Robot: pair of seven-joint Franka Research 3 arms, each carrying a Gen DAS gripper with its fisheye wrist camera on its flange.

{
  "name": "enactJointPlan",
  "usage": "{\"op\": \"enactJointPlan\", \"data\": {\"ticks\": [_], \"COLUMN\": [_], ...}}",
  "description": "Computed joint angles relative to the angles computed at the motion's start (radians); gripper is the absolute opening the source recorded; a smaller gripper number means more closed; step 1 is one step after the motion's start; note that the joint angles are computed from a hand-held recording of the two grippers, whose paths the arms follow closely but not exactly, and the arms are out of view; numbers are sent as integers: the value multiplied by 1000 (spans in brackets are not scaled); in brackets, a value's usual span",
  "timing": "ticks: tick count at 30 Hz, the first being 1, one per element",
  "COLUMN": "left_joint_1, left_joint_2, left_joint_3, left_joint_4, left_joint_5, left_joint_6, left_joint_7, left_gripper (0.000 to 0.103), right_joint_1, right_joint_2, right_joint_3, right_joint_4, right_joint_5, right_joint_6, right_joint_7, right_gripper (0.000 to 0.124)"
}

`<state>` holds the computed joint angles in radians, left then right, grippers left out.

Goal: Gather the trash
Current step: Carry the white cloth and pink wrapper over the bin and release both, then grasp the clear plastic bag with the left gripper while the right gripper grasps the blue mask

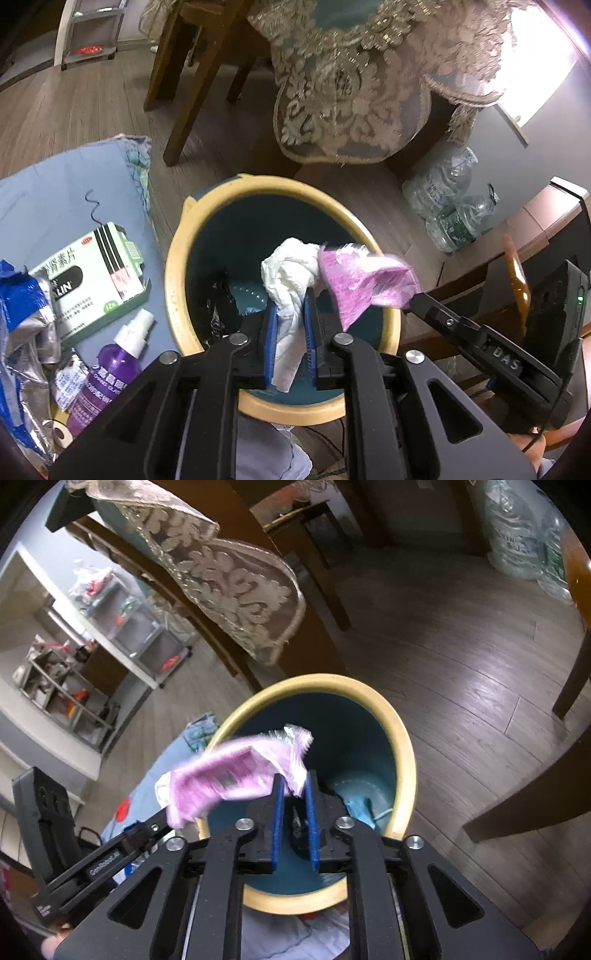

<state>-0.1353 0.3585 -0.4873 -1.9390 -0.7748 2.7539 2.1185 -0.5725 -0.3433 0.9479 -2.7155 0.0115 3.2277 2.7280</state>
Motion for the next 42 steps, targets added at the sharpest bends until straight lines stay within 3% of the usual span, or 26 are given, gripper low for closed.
{"op": "enactJointPlan", "data": {"ticks": [3,7,9,15,19,23,31,39,42], "left_joint_1": [-1,18,20,27,29,16,-18,-7,7], "left_joint_2": [8,-8,-21,-75,-123,-164,-252,-331,-353], "left_joint_3": [5,-8,-8,-4,18,60,156,259,296], "left_joint_4": [3,-11,-22,-63,-95,-116,-178,-254,-285], "left_joint_5": [13,-11,-24,-83,-135,-181,-241,-197,-138], "left_joint_6": [-2,12,23,80,88,77,68,70,73], "left_joint_7": [-17,5,20,88,131,157,218,159,94], "left_gripper": [25,38,51,77,80,82,82,82,82], "right_joint_1": [-17,-37,-44,-47,-33,-6,10,-55,-120], "right_joint_2": [-12,-19,-24,-48,-67,-103,-117,-43,-5], "right_joint_3": [21,45,54,68,63,52,56,135,202], "right_joint_4": [2,6,9,22,45,72,136,225,259], "right_joint_5": [-5,-8,-6,-8,-25,-48,-146,-275,-312], "right_joint_6": [0,7,8,-1,-25,-60,-109,-126,-108], "right_joint_7": [2,5,2,-1,-4,21,60,72,88], "right_gripper": [36,40,43,52,57,67,75,79,79]}}
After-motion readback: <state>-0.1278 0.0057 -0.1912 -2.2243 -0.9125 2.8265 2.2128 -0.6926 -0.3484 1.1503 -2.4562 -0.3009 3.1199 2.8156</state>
